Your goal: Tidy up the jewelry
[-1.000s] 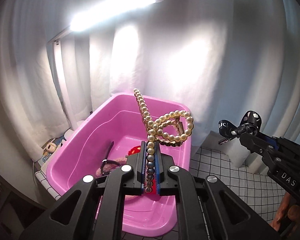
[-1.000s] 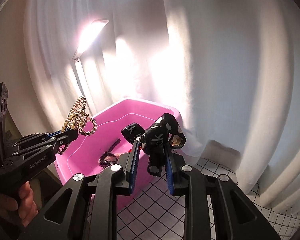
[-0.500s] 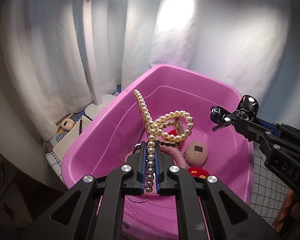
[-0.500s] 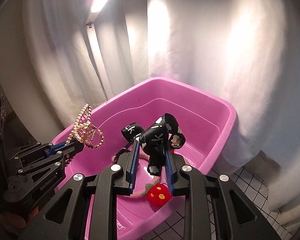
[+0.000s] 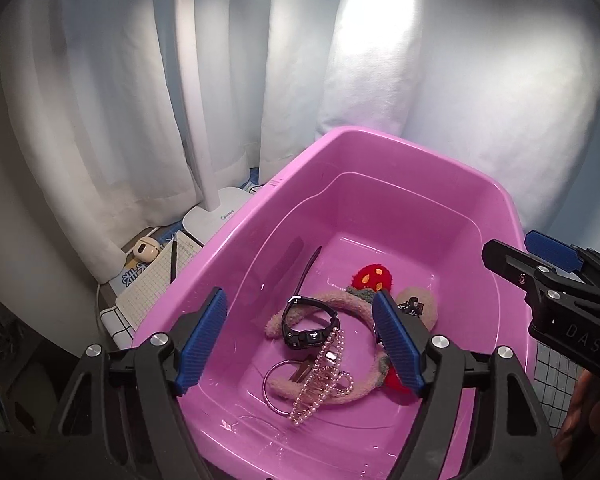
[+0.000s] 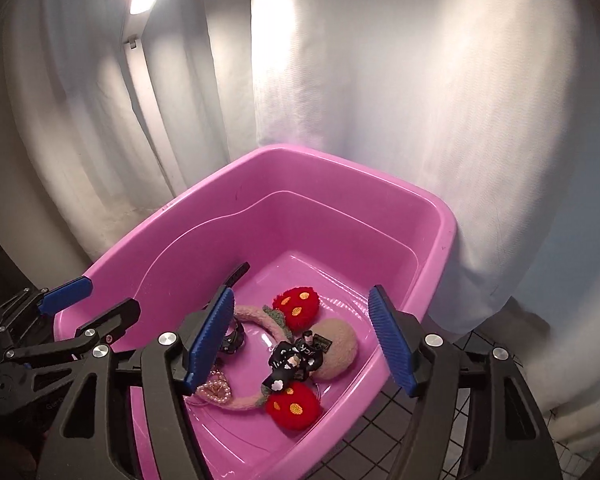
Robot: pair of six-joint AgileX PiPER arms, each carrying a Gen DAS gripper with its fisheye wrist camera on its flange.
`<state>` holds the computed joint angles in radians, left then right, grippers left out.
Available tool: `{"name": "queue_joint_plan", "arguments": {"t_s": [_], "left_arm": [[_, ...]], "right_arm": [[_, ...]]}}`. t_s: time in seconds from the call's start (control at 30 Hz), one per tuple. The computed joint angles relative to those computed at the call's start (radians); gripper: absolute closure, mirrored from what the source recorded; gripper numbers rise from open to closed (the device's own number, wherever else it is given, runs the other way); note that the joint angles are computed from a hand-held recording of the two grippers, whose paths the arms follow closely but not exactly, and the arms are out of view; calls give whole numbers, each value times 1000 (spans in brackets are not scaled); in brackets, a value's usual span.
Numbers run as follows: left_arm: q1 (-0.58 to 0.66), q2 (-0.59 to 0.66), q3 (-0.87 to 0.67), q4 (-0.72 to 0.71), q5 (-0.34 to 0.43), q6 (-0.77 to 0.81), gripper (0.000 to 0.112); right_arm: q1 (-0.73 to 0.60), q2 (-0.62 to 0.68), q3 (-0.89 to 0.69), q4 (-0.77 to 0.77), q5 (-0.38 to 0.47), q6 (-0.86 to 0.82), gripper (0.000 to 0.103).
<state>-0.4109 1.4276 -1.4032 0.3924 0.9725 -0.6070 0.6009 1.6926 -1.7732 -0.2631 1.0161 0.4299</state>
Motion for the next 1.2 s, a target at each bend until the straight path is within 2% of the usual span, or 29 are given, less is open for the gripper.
{"name": "queue_joint_plan", "arguments": {"t_s": [0.07,0.17,0.67,1.2], "left_arm": [[-2,8,-17,1,20,2,34],[-10,18,-34,16,51,-20,24],[-76,30,-80,85,165,-83,22],[-122,-4,-73,101,214,-120,18]], "right_arm": [[-5,-11,12,-3,-2,5,36],[3,-47,51,-21,-6,24,36],[35,-113,114,-60,-2,57,36],[103,-208,204,-130,13,131,36]]}}
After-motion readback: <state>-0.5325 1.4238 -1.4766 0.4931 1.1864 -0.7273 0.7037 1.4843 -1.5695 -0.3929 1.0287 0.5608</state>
